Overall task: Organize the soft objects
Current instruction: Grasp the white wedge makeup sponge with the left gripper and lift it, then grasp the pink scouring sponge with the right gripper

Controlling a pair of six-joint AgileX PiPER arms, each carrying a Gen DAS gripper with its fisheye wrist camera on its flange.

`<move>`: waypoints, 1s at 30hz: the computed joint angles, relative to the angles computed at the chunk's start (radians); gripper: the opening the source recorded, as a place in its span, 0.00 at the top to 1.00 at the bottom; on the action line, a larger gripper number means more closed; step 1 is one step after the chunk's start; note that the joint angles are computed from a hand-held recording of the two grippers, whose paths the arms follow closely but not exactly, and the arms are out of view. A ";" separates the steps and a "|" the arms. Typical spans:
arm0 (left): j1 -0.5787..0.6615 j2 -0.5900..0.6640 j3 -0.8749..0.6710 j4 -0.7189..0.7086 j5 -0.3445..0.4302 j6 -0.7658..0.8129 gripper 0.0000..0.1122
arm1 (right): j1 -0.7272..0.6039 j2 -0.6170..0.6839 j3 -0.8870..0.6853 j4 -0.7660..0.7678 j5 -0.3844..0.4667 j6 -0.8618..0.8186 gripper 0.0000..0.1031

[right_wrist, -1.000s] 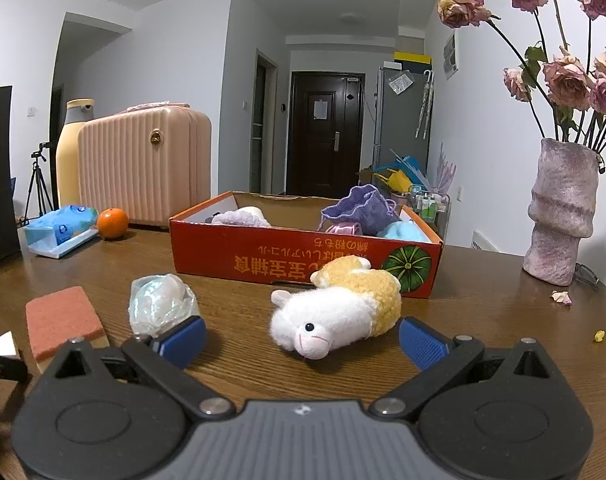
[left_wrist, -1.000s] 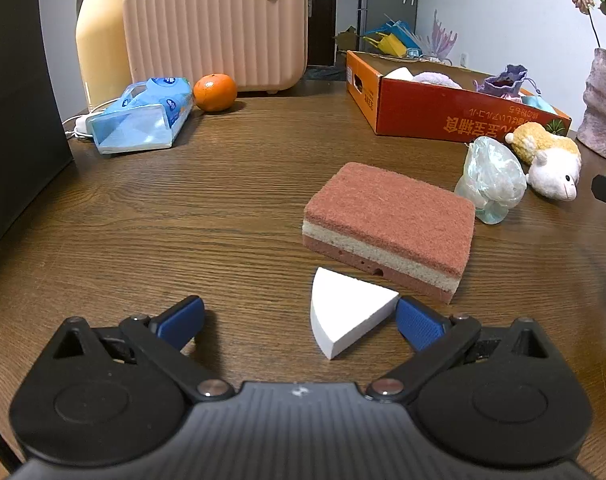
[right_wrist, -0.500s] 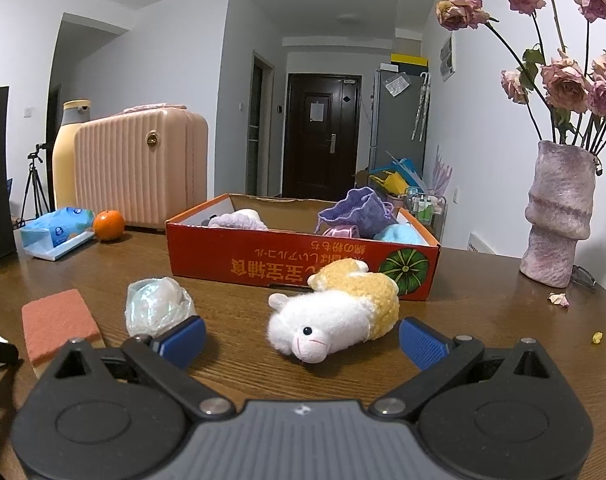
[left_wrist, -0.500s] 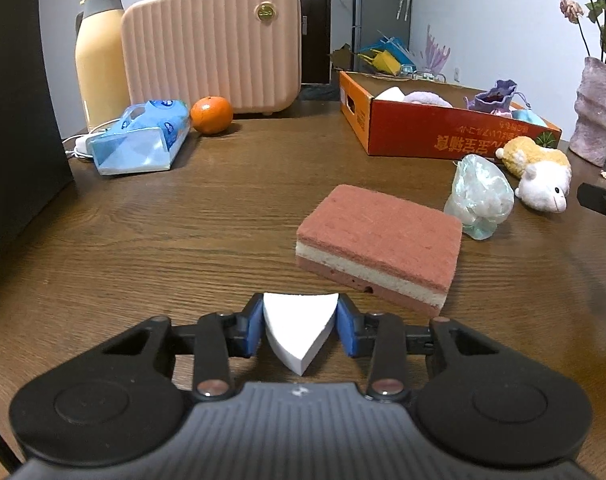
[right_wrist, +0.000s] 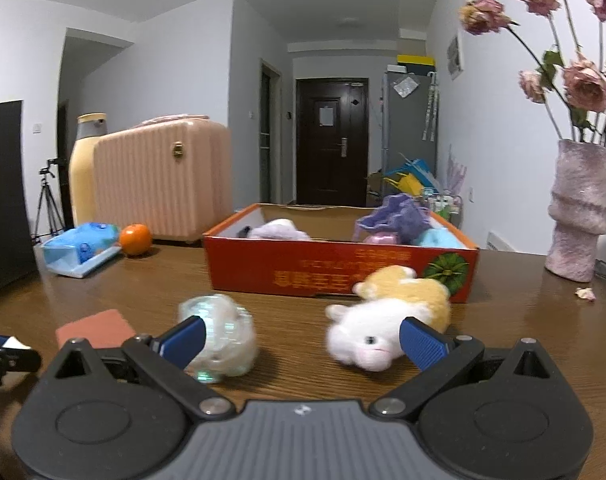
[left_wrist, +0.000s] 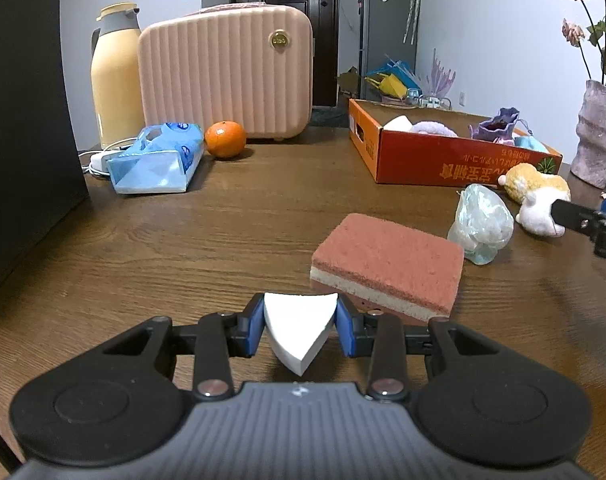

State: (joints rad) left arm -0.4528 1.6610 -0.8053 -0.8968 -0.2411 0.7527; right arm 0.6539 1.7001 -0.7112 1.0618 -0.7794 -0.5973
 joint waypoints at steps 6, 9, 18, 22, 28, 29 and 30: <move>0.013 -0.015 0.023 0.090 -0.030 -0.070 0.67 | 0.060 0.047 -0.072 0.025 0.012 -0.025 0.00; 0.036 -0.020 0.028 0.142 -0.027 -0.116 0.67 | 0.082 0.073 -0.116 0.042 0.031 -0.046 0.00; 0.108 -0.041 0.045 0.330 -0.021 -0.284 0.67 | 0.130 0.156 -0.252 0.095 0.087 -0.123 0.00; 0.138 -0.043 0.046 0.397 -0.016 -0.342 0.67 | 0.135 0.195 -0.328 0.152 0.138 -0.188 0.00; 0.182 -0.033 0.034 0.479 -0.004 -0.403 0.67 | 0.126 0.254 -0.440 0.293 0.205 -0.321 0.00; 0.189 -0.031 0.032 0.487 -0.003 -0.409 0.67 | 0.123 0.264 -0.459 0.319 0.215 -0.341 0.00; 0.196 -0.029 0.030 0.497 0.000 -0.417 0.67 | 0.120 0.272 -0.473 0.340 0.226 -0.356 0.00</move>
